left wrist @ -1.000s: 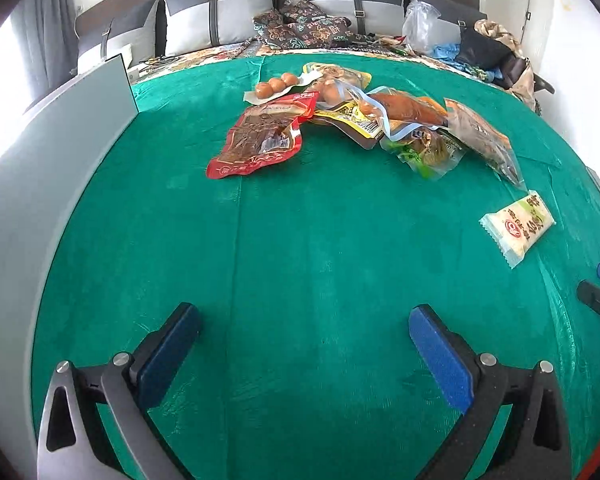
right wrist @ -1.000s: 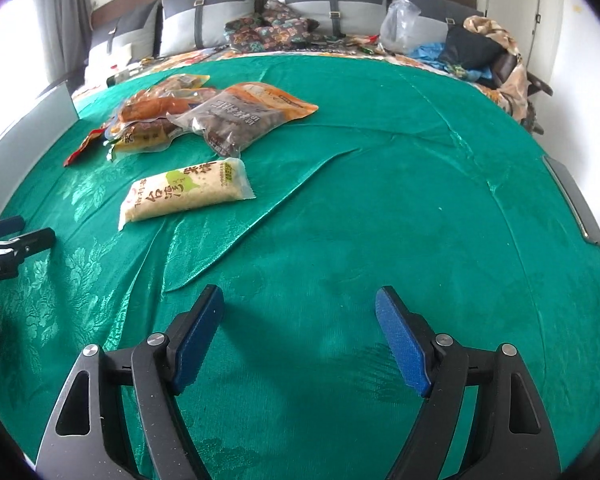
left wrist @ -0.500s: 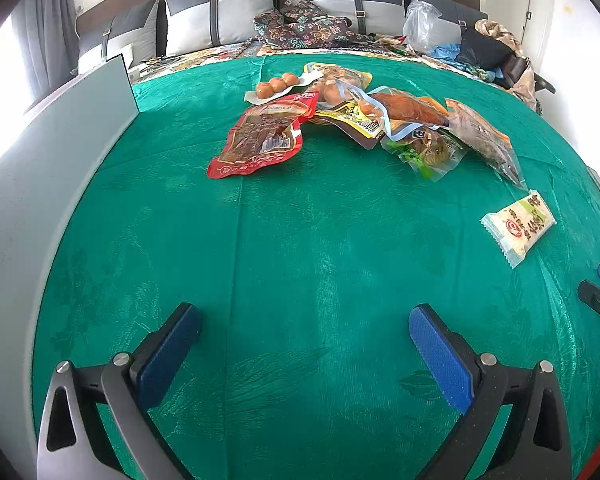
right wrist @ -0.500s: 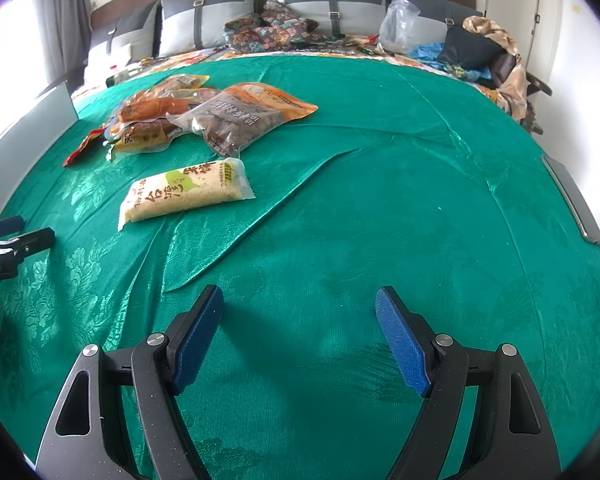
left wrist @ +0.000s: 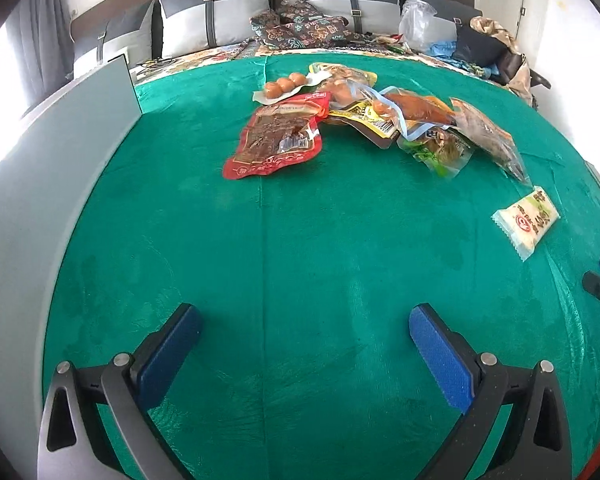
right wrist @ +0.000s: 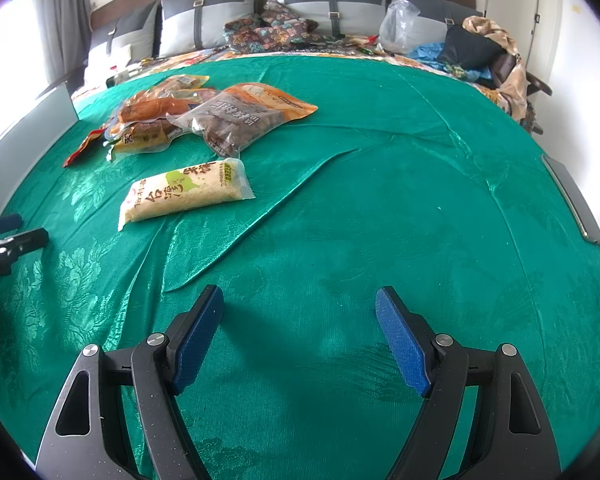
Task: Organize snacks
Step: 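Move the left tool toward the red fish-snack pouch, then grasp the red fish-snack pouch with the left tool and lift it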
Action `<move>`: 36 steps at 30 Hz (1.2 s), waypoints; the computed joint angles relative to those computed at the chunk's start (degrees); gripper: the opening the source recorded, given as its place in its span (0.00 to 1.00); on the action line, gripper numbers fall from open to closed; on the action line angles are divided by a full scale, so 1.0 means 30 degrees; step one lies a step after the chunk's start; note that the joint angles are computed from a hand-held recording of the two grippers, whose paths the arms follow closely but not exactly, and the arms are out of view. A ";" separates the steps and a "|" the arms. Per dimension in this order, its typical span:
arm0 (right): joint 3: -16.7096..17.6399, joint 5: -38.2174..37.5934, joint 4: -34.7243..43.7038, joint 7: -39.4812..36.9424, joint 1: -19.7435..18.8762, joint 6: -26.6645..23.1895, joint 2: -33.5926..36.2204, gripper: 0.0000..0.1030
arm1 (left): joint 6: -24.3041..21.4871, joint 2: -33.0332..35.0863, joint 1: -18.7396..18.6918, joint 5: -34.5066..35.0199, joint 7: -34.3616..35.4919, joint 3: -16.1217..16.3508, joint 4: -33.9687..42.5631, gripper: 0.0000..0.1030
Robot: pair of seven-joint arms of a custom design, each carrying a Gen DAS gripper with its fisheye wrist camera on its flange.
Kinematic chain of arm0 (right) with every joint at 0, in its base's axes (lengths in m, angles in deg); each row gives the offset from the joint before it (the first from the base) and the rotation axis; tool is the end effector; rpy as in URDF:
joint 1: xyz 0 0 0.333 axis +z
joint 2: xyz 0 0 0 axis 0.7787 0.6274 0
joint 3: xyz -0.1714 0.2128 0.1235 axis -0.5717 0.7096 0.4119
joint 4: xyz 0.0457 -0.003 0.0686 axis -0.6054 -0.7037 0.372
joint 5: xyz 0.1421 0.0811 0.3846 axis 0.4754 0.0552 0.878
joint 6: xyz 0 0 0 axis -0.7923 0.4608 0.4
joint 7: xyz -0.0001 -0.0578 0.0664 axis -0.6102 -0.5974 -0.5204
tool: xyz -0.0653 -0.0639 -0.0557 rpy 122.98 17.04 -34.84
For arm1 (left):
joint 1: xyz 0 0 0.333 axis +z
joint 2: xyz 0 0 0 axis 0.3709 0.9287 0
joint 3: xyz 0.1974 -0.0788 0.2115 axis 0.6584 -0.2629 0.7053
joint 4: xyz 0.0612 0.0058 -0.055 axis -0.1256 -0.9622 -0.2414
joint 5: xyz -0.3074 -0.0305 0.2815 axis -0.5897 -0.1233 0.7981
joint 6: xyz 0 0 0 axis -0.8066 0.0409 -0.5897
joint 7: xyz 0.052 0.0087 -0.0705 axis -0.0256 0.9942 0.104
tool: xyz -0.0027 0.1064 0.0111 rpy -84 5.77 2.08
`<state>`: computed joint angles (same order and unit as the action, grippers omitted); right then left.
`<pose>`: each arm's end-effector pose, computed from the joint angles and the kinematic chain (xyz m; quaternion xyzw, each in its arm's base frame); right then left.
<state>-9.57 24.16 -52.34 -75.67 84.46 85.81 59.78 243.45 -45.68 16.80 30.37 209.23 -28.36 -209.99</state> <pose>0.3630 0.3579 0.3412 -0.4392 0.8314 -0.3000 0.1607 0.5480 -0.1047 0.3528 -0.3644 0.8796 -0.2846 0.1117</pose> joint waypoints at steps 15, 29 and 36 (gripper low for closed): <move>-0.0011 -0.0006 0.0009 -0.0014 0.0006 -0.0014 0.0005 0.79 | -0.6604 0.2728 0.0699 0.3255 -0.4040 0.0190 0.6082 1.00; -0.0014 -0.0028 0.0040 0.0002 0.0013 -0.0039 0.0040 0.79 | -0.6803 0.9832 -0.1400 1.1073 -0.9949 0.0070 1.4383 0.98; -0.0026 -0.0014 0.0079 -0.0016 0.0013 -0.0067 0.0069 0.79 | -0.3909 0.7960 -0.0926 1.0243 -0.8718 -0.0228 1.1250 0.61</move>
<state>-9.64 24.11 -52.10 -75.72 84.50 85.61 59.98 231.73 -21.80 14.02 61.10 183.08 -29.05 -176.24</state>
